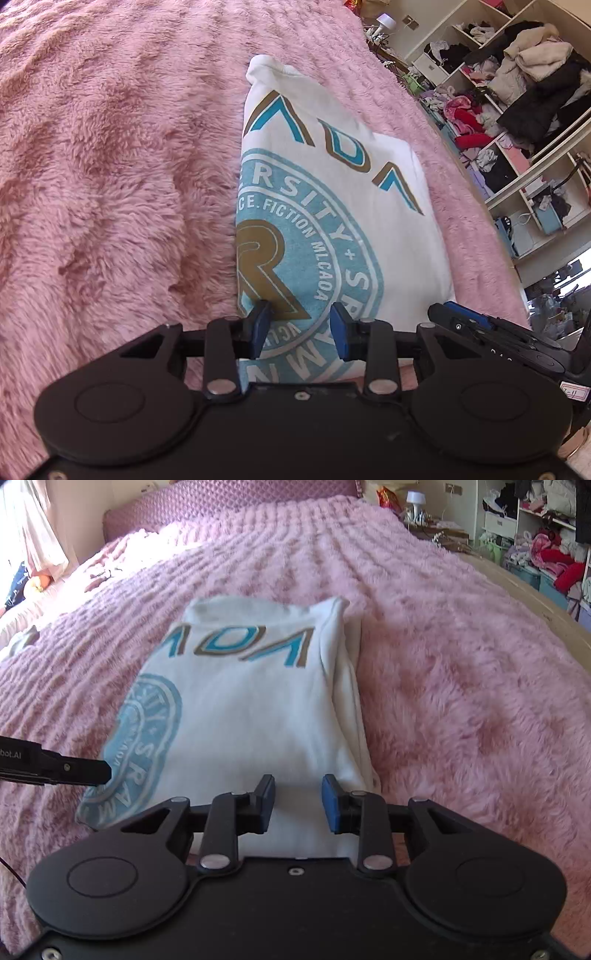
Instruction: Fold small clothes
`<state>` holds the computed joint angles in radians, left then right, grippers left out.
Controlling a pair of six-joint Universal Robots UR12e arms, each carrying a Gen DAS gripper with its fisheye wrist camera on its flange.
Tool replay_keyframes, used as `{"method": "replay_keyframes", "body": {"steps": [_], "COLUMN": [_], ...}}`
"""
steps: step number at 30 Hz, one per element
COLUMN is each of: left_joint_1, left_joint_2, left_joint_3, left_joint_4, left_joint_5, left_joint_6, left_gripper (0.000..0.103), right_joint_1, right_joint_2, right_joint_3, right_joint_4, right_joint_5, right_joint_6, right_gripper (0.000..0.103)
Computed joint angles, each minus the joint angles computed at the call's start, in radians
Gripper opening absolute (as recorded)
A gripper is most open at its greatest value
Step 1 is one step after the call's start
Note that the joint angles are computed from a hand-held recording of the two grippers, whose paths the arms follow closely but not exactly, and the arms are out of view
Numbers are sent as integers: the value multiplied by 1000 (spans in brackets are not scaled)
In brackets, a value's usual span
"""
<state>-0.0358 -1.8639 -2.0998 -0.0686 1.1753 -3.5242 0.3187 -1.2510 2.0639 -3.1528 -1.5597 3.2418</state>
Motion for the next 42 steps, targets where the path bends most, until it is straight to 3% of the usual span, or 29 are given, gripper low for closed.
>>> {"method": "replay_keyframes", "body": {"steps": [2,5,7,8,11,14,17,21,22,24,27,30,32,34,37,39,42], "left_joint_1": [-6,-5,8,13,7,-8,-14,-9,-4,10,6,6,8,3,16,42,91], "left_joint_2": [-13,6,15,11,-13,-47,-80,-85,-81,-84,-97,-129,-147,-157,-144,-130,-133], "left_joint_3": [-3,14,6,4,48,89,120,128,132,131,169,214,227,228,206,173,130], "left_joint_4": [15,-30,48,99,90,67,7,-9,-11,63,56,-2,-27,-19,19,71,139], "left_joint_5": [11,11,-8,-22,-18,25,29,18,9,-15,47,70,59,69,34,-8,-92], "left_joint_6": [20,23,-10,-10,6,7,9,44,39,7,6,-9,3,46,84,17,-138], "left_gripper": [35,34,35,40,42,42,42,41,41,42,43,43,43,44,45,52,54], "right_joint_1": [2,-2,-16,-24,-23,-8,-11,-14,-10,-2,-6,-9,-8,-23,-57,-112,-188], "right_joint_2": [6,-11,-19,-17,13,55,86,95,91,97,122,150,163,168,149,138,140], "right_joint_3": [15,14,16,18,-12,-62,-99,-116,-123,-134,-165,-203,-227,-224,-184,-139,-105], "right_joint_4": [-9,10,-35,-84,-185,-204,-138,-64,-56,-103,-159,-126,-48,-32,-115,-216,-263], "right_joint_5": [-7,8,47,76,108,74,69,58,46,19,43,51,31,72,166,314,507], "right_joint_6": [-28,-67,-35,-13,25,42,85,111,121,129,135,142,118,129,191,276,373], "right_gripper": [27,28,28,28,29,30,31,24,25,25,26,26,25,25,29,53,54]}}
